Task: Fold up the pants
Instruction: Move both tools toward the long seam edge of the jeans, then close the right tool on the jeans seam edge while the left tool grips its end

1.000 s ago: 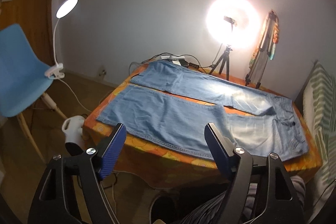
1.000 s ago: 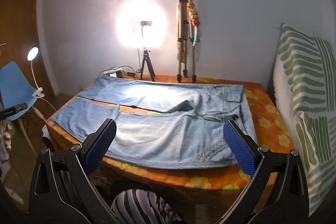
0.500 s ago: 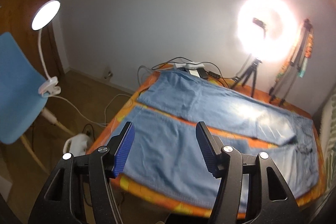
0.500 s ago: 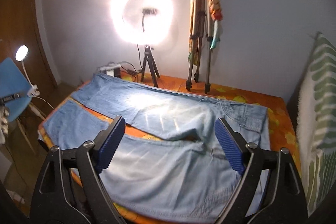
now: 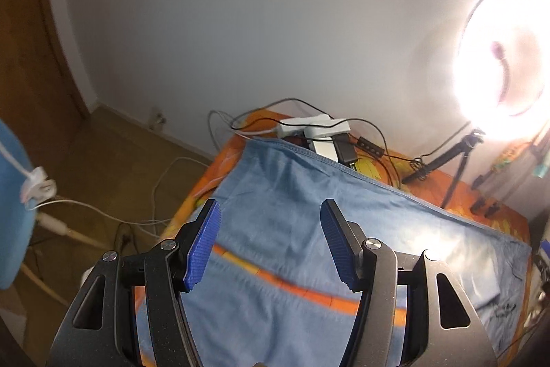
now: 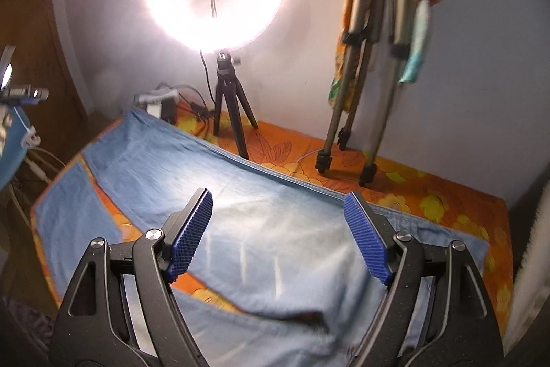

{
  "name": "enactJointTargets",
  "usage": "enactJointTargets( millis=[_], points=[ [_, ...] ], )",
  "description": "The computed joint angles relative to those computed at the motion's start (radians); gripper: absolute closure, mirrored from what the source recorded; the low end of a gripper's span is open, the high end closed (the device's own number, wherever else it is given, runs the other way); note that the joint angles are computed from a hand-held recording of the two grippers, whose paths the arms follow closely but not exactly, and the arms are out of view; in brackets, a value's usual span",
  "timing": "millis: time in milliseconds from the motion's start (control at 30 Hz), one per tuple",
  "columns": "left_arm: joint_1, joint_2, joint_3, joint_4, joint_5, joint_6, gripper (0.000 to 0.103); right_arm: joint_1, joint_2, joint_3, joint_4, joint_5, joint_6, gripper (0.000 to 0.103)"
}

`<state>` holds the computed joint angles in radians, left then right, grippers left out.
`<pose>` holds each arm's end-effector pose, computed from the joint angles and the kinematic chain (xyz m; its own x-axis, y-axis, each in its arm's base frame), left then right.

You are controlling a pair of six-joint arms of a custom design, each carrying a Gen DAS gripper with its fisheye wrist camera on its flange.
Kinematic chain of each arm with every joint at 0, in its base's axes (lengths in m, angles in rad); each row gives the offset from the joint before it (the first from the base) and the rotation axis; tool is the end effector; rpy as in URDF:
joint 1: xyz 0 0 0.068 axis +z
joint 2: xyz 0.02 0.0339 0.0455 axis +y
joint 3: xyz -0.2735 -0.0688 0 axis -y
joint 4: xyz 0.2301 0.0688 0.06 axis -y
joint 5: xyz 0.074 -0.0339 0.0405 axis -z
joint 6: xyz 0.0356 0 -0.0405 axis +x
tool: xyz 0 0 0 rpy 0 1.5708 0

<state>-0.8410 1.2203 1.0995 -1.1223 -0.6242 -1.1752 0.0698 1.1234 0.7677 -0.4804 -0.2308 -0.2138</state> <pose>0.1454 -0.1314 0.3048 -0.6856 -0.3567 -0.6346 -0.3978 0.9137 -0.0838 0.2100 0.0228 0.2556 -0.6765 -0.2544 -0.6911 -0.3729 0.9276 0.0236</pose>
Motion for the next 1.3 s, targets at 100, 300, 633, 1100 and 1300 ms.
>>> enactJointTargets(
  millis=[100, 300, 633, 1100, 1300],
  points=[
    [0.173, 0.080, -0.087, 0.255, 0.117, 0.158, 0.043, 0.019, 0.174, -0.002, 0.132, -0.006, -0.033, 0.028],
    [0.367, 0.314, -0.103, 0.532, 0.239, 0.308, 0.046, 0.091, 0.466, 0.036, 0.318, 0.026, -0.133, 0.029],
    [0.546, 0.562, -0.054, 0.758, 0.328, 0.305, 0.046, 0.112, 0.812, 0.179, 0.470, 0.014, -0.212, 0.029],
    [0.583, 0.700, -0.012, 0.876, 0.358, 0.111, 0.046, 0.128, 1.000, 0.363, 0.437, 0.000, -0.228, 0.029],
    [0.568, 0.732, -0.013, 0.892, 0.321, 0.061, 0.084, 0.136, 1.038, 0.414, 0.410, -0.006, -0.235, 0.029]
  ],
)
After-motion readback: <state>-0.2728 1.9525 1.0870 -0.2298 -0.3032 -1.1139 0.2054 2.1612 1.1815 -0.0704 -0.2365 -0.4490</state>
